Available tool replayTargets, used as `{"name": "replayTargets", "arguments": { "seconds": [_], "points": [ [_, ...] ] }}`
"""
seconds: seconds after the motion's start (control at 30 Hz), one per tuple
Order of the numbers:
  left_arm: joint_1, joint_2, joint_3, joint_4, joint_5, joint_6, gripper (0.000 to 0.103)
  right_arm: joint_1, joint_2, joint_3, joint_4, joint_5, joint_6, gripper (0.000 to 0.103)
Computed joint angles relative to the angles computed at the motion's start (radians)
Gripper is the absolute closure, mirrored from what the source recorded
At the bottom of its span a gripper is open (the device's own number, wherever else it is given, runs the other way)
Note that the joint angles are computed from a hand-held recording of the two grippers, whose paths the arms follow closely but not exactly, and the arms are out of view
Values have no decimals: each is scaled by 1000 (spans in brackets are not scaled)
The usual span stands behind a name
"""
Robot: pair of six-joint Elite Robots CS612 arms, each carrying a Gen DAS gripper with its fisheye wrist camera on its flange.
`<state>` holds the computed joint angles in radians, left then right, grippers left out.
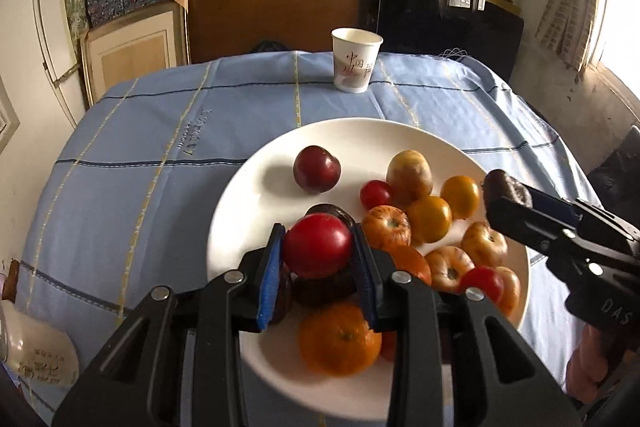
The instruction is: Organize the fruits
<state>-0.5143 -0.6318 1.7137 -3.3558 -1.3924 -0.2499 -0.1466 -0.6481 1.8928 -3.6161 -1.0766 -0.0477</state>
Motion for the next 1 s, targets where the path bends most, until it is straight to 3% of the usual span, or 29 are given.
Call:
{"name": "replayTargets", "arguments": {
  "seconds": [0.07, 0.1, 0.13, 0.2, 0.27, 0.37, 0.4, 0.43, 0.6, 0.87, 1.0],
  "points": [
    [-7, 4, -5, 4, 37, 9, 61, 4, 3, 0, -6, -13, -5, 59],
    [-11, 5, -3, -4, 65, 7, 41, 6, 2, 1, -15, -21, -6, 58],
    [-16, 5, 1, -18, 87, 2, 32, 6, 0, 6, -25, -18, -11, 58],
    [-22, -1, 16, -39, 103, 3, 31, 6, -9, 19, -36, -15, -17, 57],
    [-25, -18, 38, -51, 96, -2, 27, 6, -22, 35, -50, -17, -24, 49],
    [-38, -46, 92, -107, 109, -10, 17, 2, -46, 78, -89, -15, -38, 43],
    [-48, -60, 121, -141, 127, -8, 11, 1, -59, 98, -96, -15, -51, 40],
    [-54, -69, 140, -162, 141, -6, 9, 0, -69, 115, -104, -19, -57, 31],
    [-94, -138, 269, -255, 203, -7, 5, -19, -128, 250, -197, -18, -109, 8],
    [-166, -207, 453, -311, 279, -95, 5, -33, -155, 419, -325, -96, -203, 6],
    [-195, -216, 520, -356, 301, -147, 5, -44, -155, 462, -344, -88, -207, 6]
  ]
}}
